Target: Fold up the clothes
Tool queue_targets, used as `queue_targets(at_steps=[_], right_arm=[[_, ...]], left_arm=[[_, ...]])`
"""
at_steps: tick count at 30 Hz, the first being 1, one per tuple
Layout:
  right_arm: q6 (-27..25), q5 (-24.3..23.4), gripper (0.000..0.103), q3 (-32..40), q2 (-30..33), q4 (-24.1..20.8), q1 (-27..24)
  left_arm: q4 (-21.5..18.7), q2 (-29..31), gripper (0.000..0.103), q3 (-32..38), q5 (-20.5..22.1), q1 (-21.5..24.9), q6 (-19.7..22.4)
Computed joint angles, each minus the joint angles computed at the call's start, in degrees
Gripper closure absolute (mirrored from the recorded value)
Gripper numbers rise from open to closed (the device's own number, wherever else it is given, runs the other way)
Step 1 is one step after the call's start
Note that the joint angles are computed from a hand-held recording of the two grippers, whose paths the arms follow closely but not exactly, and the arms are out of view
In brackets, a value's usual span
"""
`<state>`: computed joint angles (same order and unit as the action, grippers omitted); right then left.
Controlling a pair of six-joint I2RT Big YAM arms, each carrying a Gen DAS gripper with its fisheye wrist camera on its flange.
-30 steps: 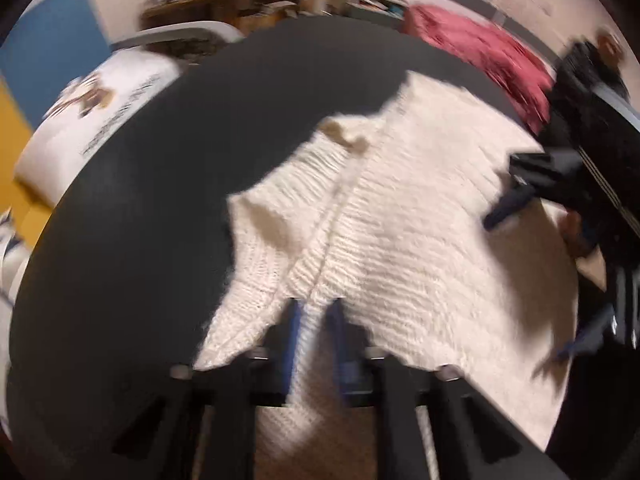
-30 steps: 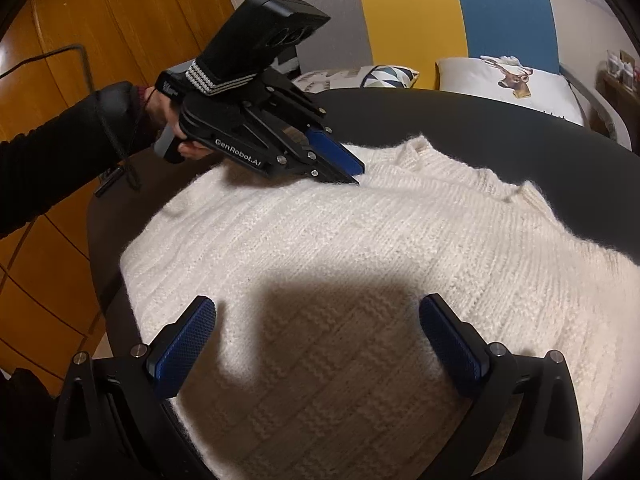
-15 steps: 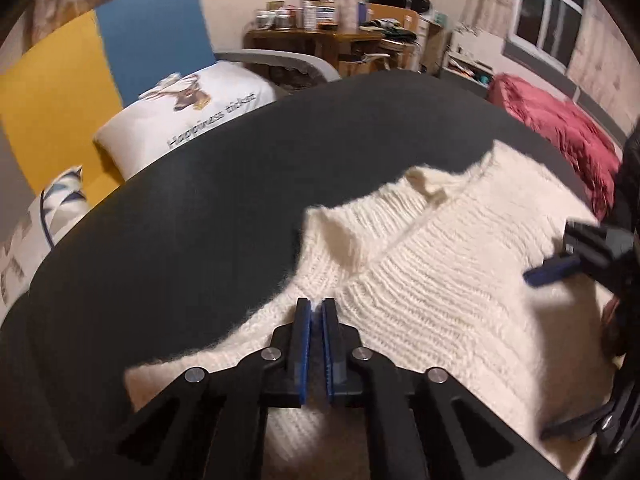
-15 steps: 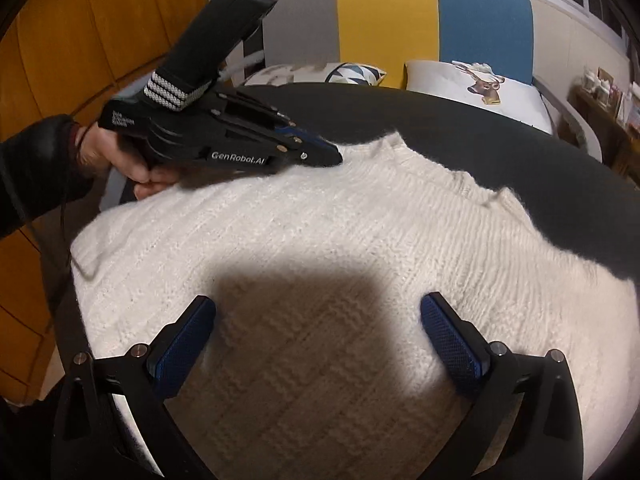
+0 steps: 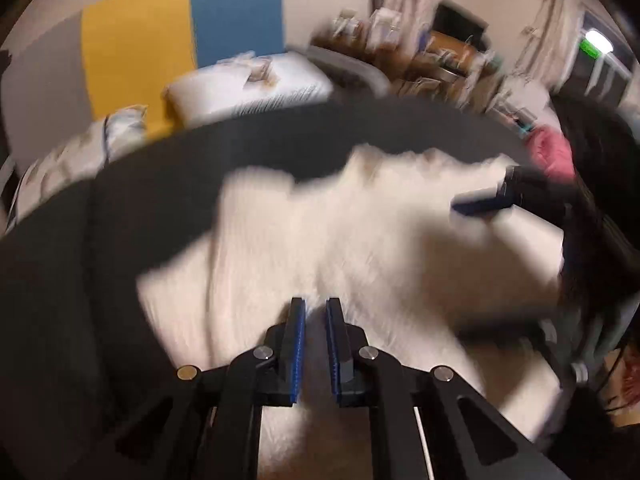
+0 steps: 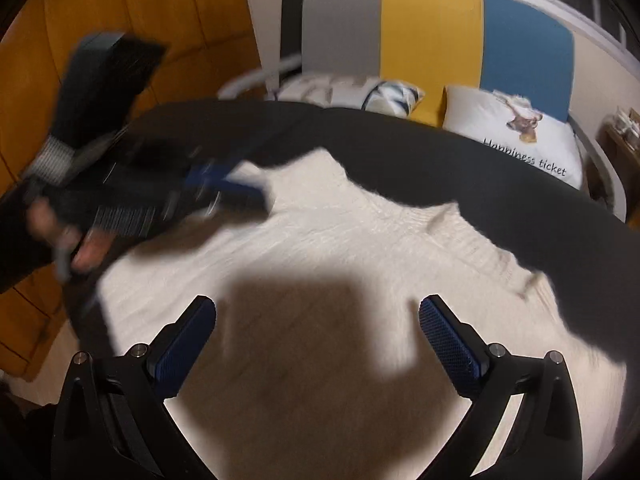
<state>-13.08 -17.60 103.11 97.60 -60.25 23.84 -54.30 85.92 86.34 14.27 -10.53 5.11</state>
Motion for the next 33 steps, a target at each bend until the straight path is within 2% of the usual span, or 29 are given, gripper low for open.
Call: queue_targets(at_steps=[1, 4, 6, 9, 10, 11, 13, 15, 16, 20, 21, 22, 24, 27, 30, 33], right_arm=[[1.14, 2.66, 0.000, 2.88, 3.58, -2.71, 0.06], [7.42, -1.63, 0.000, 3.06, 5.25, -0.38, -1.86], [8.31, -1.84, 0.000, 2.16, 4.69, 0.68, -1.97], [7.66, -0.93, 0.000, 2.60, 4.34, -0.18, -1.70], [7.89, -0.41, 0.000, 2.48, 3.78, -0.43, -1.55], [7.98, -0.09, 0.000, 2.77, 3.49, -0.71, -1.41], [7.04, -2.95, 0.000, 3.97, 2.66, -1.15, -0.83], [4.02, -4.75, 0.000, 6.41, 3.37, -3.71, 0.32], [2.46, -5.62, 0.000, 7.76, 3.82, -5.10, 0.91], [1.44, -3.05, 0.000, 11.55, 8.44, -9.85, 2.79], [1.47, -2.42, 0.000, 11.76, 9.30, -9.98, 3.26], [0.08, -0.43, 0.000, 9.66, 8.22, -7.24, 3.74], [-0.51, -0.01, 0.000, 9.60, 7.80, -7.54, 3.93], [-1.99, -3.55, 0.000, 11.67, 7.47, -11.26, 3.04], [-3.92, -6.37, 0.000, 13.85, 7.93, -14.53, 2.39], [-5.71, -6.39, 0.000, 17.34, 9.44, -18.94, 2.70]], left_arm=[[3.06, -1.05, 0.093, -2.30, 0.84, 0.41, -2.35], [4.05, -1.86, 0.093, -2.99, 3.96, 1.98, -8.44], [5.26, -3.03, 0.093, -3.95, 5.20, 2.96, -11.62], [6.64, -6.65, 0.092, -6.89, 6.00, 5.43, -15.68], [6.97, -8.28, 0.089, -8.44, 6.37, 6.64, -16.59], [7.38, -10.81, 0.087, -10.98, 8.91, 8.72, -17.80], [7.21, -13.93, 0.085, -14.49, 15.04, 12.03, -19.00], [6.43, -16.63, 0.082, -17.94, 21.02, 14.79, -19.51], [5.30, -17.60, 0.082, -19.21, 22.94, 15.47, -18.64], [3.47, -19.34, 0.079, -22.80, 30.96, 16.14, -15.11], [3.16, -19.18, 0.079, -23.03, 31.78, 16.06, -14.41], [2.85, -19.01, 0.078, -23.25, 32.58, 15.97, -13.70], [2.67, -18.29, 0.078, -23.21, 33.86, 16.15, -12.32], [1.82, -15.90, 0.078, -22.18, 39.14, 17.77, -10.57], [-1.79, -14.08, 0.077, -19.92, 42.75, 18.02, -5.31], [-6.08, -11.81, 0.077, -16.77, 43.87, 16.95, 0.93]])
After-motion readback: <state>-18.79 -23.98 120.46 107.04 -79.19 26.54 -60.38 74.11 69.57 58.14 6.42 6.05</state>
